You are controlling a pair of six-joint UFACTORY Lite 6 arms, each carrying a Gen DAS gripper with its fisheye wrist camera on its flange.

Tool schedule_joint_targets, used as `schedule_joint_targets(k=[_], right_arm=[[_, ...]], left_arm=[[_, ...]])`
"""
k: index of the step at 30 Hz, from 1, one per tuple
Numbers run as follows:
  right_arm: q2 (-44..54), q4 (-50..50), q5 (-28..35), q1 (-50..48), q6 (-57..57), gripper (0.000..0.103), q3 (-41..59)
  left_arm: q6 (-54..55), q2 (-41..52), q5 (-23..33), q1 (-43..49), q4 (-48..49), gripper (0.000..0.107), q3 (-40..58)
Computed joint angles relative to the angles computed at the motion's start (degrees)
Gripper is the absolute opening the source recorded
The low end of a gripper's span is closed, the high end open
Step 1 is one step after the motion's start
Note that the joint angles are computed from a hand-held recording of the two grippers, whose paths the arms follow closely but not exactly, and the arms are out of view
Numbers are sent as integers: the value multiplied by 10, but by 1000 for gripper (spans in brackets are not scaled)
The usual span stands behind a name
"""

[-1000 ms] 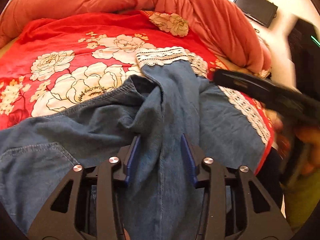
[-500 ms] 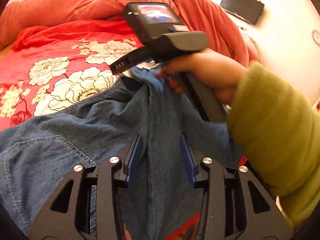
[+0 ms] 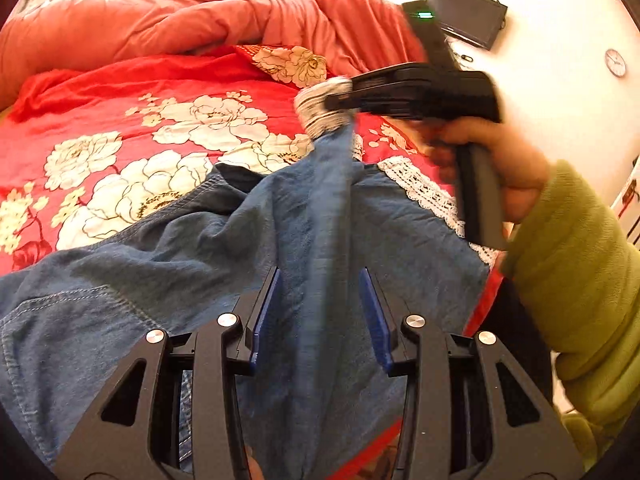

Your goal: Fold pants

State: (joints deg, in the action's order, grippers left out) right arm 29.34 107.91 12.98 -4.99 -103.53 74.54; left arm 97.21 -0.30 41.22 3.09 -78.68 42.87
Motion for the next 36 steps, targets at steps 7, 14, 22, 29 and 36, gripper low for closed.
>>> schedule_joint_targets(k=[7, 14, 22, 29, 36], right_arm=[[-134, 75, 91, -85, -68, 10, -175], [-257, 86, 181, -184, -66, 10, -344], [-335, 27, 267, -320, -67, 12, -518], [-267, -5, 357, -413, -89, 27, -537], [-298, -87, 388, -472, -75, 13, -544]], left_arm=[[108, -19, -106, -83, -84, 5, -47], [95, -32, -62, -46, -38, 3, -32], [80, -40, -29, -45, 15, 3, -32], [86, -49, -30, -57, 19, 2, -45], [96, -98, 5, -41, 28, 1, -78]])
